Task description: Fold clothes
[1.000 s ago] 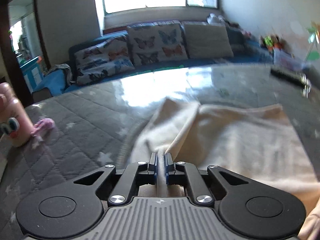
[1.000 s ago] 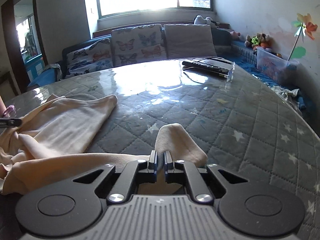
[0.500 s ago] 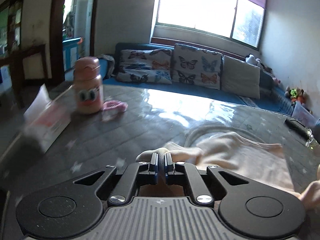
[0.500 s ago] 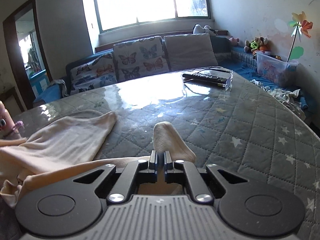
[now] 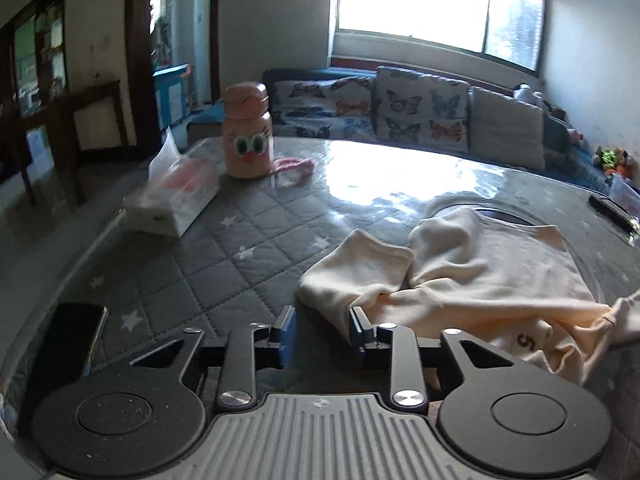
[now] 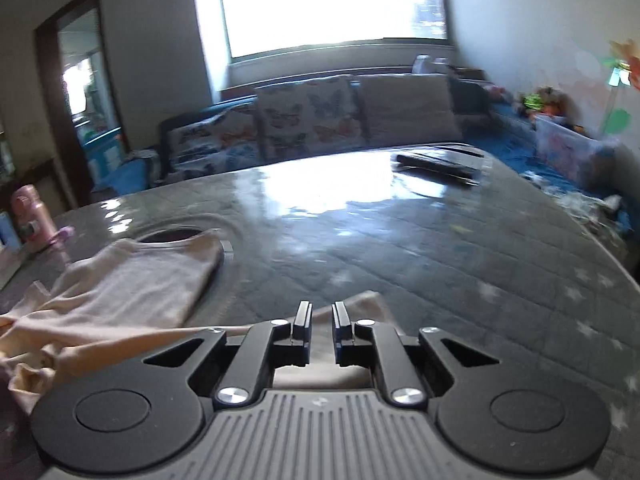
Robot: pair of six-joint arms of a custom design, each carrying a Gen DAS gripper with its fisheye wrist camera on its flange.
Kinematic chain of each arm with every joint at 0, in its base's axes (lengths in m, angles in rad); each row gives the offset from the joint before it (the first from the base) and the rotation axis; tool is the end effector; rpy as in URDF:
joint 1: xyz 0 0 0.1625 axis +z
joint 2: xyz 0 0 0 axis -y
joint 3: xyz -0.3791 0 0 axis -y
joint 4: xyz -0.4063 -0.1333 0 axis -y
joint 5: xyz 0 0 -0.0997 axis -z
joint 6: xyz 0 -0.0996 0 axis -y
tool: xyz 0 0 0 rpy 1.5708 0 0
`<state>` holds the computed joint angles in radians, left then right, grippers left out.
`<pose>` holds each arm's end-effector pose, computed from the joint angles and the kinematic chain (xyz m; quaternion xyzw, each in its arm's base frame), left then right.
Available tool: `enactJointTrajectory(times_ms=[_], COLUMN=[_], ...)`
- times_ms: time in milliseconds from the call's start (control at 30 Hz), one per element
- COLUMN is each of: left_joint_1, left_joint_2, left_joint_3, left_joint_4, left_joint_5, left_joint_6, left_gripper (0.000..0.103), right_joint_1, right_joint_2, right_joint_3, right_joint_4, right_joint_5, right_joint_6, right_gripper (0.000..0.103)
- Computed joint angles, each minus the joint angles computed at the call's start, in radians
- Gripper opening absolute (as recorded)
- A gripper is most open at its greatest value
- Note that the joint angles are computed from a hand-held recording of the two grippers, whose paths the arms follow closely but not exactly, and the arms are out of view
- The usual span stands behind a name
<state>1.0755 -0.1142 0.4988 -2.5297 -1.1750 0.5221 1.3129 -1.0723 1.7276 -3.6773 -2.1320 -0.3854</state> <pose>-0.2705 -0.8619 0.0303 0.4093 0.8484 -0.2751 0.1923 -0.0751 -0.5997 0.3368 -0.1376 -0.7291 0.5394 0.3981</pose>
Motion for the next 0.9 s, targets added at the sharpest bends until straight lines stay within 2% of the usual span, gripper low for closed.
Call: enactJointTrajectory(times_ms=[67,267,333,500,633,700,767,800,900], left_joint_1=[-0.004,-0.021,-0.028,-0.043,-0.044,-0.042,-0.039,-0.038,-0.032], left_joint_2=[-0.015,-0.016,-0.006,0.047,0.083,0.104,0.106,0.104,0.070], left_joint_3=[0.034,0.065,0.059,0.009,-0.040,-0.071,-0.069,-0.063,-0.004], left_joint_4=[0.010,0.108,0.148,0.210,0.251,0.268,0.269,0.267,0.233], left_joint_5=[-0.049,-0.188,-0.223,-0.236,-0.225,-0.215,-0.208,-0.205,-0.210], left_joint_6=[0.019,0.059,0.077,0.137,0.160,0.160,0.168,0.175,0.174], left_gripper=[0.034,0.035,0.040,0.053,0.054,0.052,0.031,0.014,0.007], right_joint_1=[0.007,0.043,0.061,0.092,0.107,0.113,0.116,0.117,0.117], right_joint_2=[0.011,0.060,0.077,0.117,0.155,0.167,0.170,0.166,0.143], right_joint_3=[-0.023,-0.103,-0.129,-0.185,-0.210,-0.212,-0.206,-0.200,-0.165], right_joint_4=[0.049,0.202,0.255,0.404,0.462,0.465,0.471,0.476,0.486], right_joint_5=[0.039,0.161,0.194,0.258,0.229,0.194,0.164,0.153,0.122], right_joint_6=[-0.002,-0.058,-0.095,-0.161,-0.231,-0.253,-0.256,-0.254,-0.251], right_gripper=[0.018,0.019,0.019,0.020,0.020,0.020,0.020,0.020,0.019])
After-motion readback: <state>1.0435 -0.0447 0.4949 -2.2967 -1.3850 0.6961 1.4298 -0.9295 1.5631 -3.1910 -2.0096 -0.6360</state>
